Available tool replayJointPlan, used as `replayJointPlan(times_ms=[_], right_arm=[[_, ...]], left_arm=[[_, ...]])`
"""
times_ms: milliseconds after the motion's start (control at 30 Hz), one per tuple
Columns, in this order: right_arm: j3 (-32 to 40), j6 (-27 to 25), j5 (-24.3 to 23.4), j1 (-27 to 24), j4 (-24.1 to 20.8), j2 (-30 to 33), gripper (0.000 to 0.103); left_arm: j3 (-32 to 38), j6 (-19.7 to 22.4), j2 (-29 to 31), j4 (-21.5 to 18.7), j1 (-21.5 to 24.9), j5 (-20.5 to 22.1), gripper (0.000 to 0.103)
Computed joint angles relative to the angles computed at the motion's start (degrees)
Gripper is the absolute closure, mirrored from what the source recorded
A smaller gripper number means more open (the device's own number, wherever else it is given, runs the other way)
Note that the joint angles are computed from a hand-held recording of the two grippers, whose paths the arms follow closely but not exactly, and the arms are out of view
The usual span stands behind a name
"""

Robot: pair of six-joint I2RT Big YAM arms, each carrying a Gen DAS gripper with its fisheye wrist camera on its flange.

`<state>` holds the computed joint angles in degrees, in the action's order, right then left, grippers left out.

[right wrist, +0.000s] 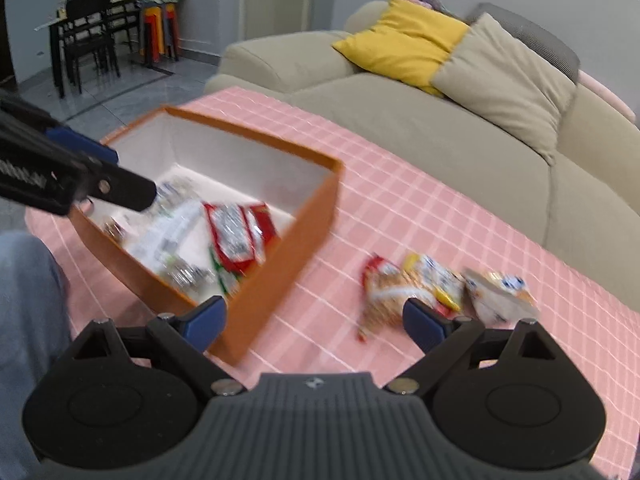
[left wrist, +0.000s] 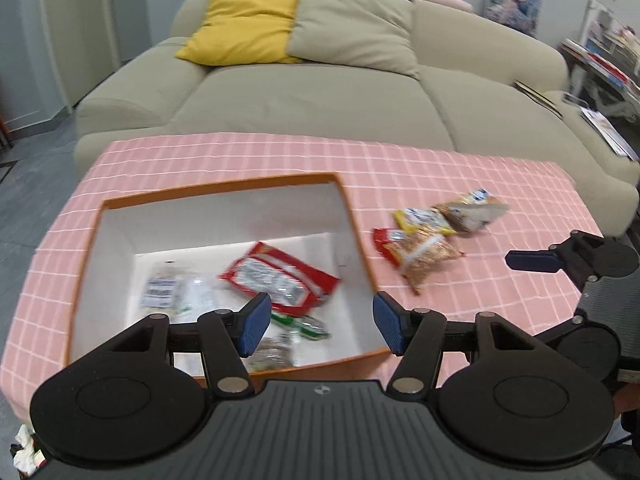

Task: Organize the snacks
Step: 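Withdraw both tools from the box toward the peanut and chip bags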

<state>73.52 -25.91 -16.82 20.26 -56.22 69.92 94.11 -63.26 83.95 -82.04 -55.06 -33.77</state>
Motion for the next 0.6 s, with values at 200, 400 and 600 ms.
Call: replayJointPlan(times_ms=[200,400,600], right_arm=[[-1.8,-2.6,0.1,-5.4,-0.4,0.7,0.011],[-2.6,-3.8,0.0,-9.3,1.4,2.5,0.011],[-2.3,-5.1,-1.6,-12.1,5.2,4.9,0.011]], left_arm=[[3.0,3.8,3.8,2.4,0.3,2.1,0.034],[7.5,6.3,8.4,3.9,1.1,4.1,0.034],[13.1,11.3,13.9,5.5,2.6,7.1,0.034]])
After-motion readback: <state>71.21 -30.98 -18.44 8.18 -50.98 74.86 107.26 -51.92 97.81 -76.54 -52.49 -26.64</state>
